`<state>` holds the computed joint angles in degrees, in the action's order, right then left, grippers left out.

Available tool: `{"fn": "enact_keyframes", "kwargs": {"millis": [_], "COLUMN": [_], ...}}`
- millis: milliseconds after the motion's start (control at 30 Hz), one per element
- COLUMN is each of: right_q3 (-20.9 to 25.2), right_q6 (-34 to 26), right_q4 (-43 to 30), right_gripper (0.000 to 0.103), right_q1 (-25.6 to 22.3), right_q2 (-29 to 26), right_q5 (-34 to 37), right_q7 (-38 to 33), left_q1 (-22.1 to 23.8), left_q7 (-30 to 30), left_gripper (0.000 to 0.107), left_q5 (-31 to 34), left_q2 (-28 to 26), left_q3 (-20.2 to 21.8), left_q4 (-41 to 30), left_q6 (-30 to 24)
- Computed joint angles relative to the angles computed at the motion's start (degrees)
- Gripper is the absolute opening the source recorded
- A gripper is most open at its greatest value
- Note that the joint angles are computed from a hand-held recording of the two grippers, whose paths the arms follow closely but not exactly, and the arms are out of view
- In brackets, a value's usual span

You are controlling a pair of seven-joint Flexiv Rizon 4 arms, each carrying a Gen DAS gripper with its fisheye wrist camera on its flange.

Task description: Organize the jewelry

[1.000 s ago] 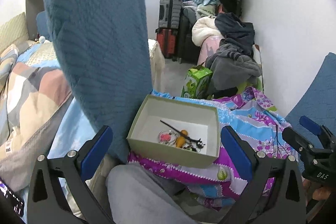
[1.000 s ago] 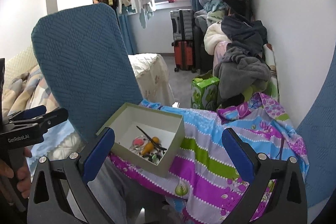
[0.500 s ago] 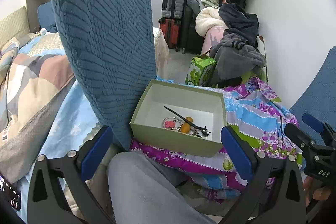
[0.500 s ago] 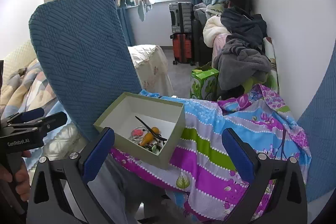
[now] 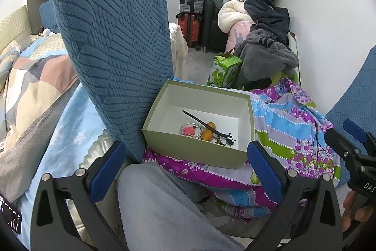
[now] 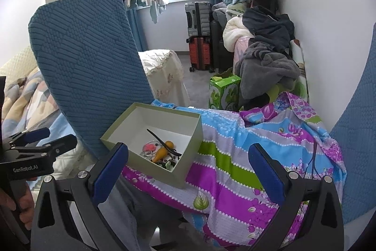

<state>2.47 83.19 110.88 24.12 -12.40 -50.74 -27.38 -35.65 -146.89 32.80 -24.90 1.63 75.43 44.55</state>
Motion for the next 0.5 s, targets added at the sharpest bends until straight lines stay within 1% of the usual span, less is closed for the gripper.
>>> {"fn": "enact_keyframes", "kwargs": {"millis": [500], "right_q3": [0.32], "right_q6": [-0.34], "right_q4": [0.53], "right_gripper": [0.103], "right_q1": [-0.15], "right_q2": [0.18], "right_q5": [0.88], "right_q7": [-0.4], "left_q1": [0.05], "left_q7": [1.01], "left_gripper": [0.102], "left_q5": [-0.89], "left_q2": [-0.7], "left_q3": [-0.17], "left_q4": [-0.51], "left_q6": [-0.72]}}
